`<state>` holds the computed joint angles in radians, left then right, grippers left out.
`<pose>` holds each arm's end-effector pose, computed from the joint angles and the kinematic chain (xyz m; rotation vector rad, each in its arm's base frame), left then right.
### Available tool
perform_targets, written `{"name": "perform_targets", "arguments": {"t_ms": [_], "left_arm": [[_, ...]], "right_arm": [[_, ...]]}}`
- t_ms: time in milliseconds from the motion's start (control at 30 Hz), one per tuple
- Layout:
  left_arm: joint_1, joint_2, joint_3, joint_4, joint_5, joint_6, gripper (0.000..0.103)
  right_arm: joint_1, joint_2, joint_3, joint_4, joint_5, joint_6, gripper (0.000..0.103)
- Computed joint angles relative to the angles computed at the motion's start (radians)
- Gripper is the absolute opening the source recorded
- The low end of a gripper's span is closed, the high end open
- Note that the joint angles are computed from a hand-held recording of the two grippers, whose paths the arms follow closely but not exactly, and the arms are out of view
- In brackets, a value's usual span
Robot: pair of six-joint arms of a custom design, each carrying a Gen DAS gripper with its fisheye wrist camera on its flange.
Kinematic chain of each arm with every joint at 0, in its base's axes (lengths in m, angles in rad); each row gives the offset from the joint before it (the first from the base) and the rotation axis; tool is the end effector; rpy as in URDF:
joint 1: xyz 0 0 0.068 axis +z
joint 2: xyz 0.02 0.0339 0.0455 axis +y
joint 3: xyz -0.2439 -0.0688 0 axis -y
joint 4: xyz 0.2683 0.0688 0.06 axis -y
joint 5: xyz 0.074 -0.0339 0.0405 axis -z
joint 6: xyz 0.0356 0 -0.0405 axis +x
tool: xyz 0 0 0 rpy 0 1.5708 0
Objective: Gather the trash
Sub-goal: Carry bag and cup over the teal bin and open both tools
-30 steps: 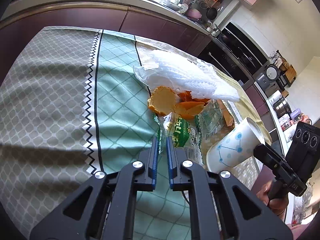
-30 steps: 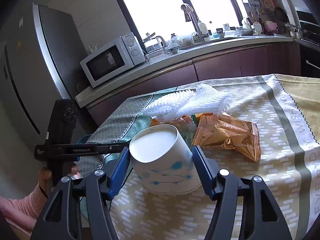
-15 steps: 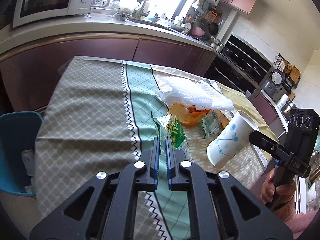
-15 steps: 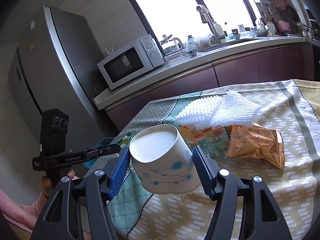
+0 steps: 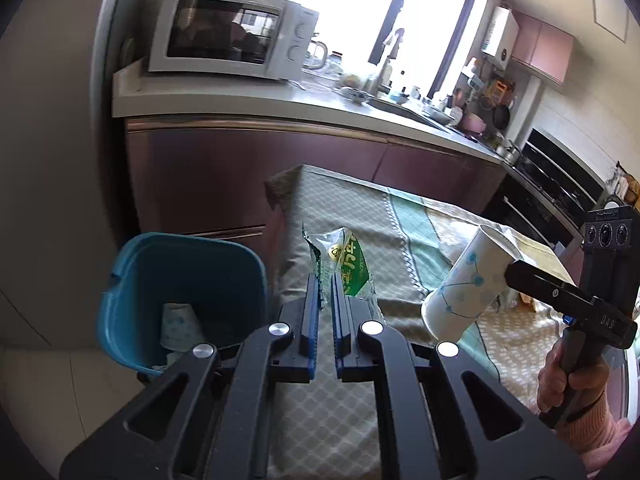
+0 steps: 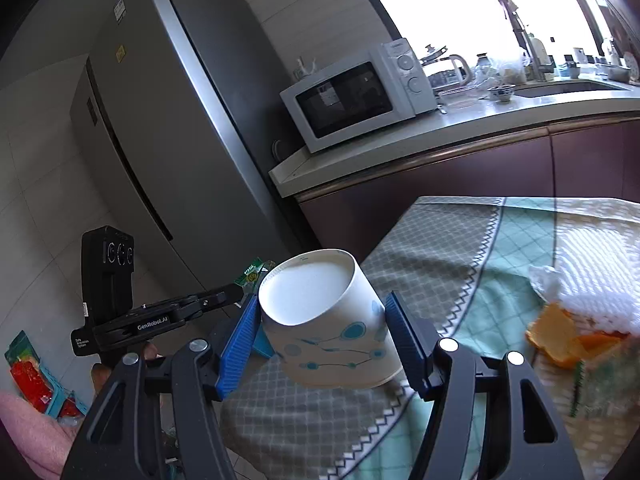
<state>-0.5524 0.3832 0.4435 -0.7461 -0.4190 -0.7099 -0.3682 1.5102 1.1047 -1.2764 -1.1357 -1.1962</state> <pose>0.1271 -0.0614 0.2133 -0.3916 2.1624 -0.2360 0.2594 -0.0655 0.2178 -0.8081 2.0319 1.0746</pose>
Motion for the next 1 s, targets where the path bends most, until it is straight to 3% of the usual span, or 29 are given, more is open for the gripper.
{"name": "perform_targets", "arguments": {"t_ms": [133,300,400,633,767,1000], "left_arm": [[0.238,-0.166,-0.031,-0.125,0.113,0.095,0.007],[0.584,-0.218,-0.100,-0.118,0.335,0.252,0.007],[0.740,-0.205,-0.127,-0.100,0.436,0.330,0.007],[0.872,-0.179,-0.179,-0.076,0.502,0.398,0.007],[0.801,-0.102,-0.193,-0.009,0.445,0.339,0.007],[0.762,0.039,-0.217,0.118,0.438,0.304,0.009]], "right_arm": [[0.188,-0.097,-0.075,0.231,0.013,0.282,0.062],[0.375,-0.116,-0.142,0.504,0.077,0.560,0.062],[0.460,-0.085,-0.151,0.602,0.129,0.658,0.062],[0.623,0.005,-0.139,0.739,0.266,0.799,0.062],[0.672,0.062,-0.126,0.777,0.352,0.841,0.063],[0.678,0.124,-0.108,0.788,0.388,0.859,0.064]]}}
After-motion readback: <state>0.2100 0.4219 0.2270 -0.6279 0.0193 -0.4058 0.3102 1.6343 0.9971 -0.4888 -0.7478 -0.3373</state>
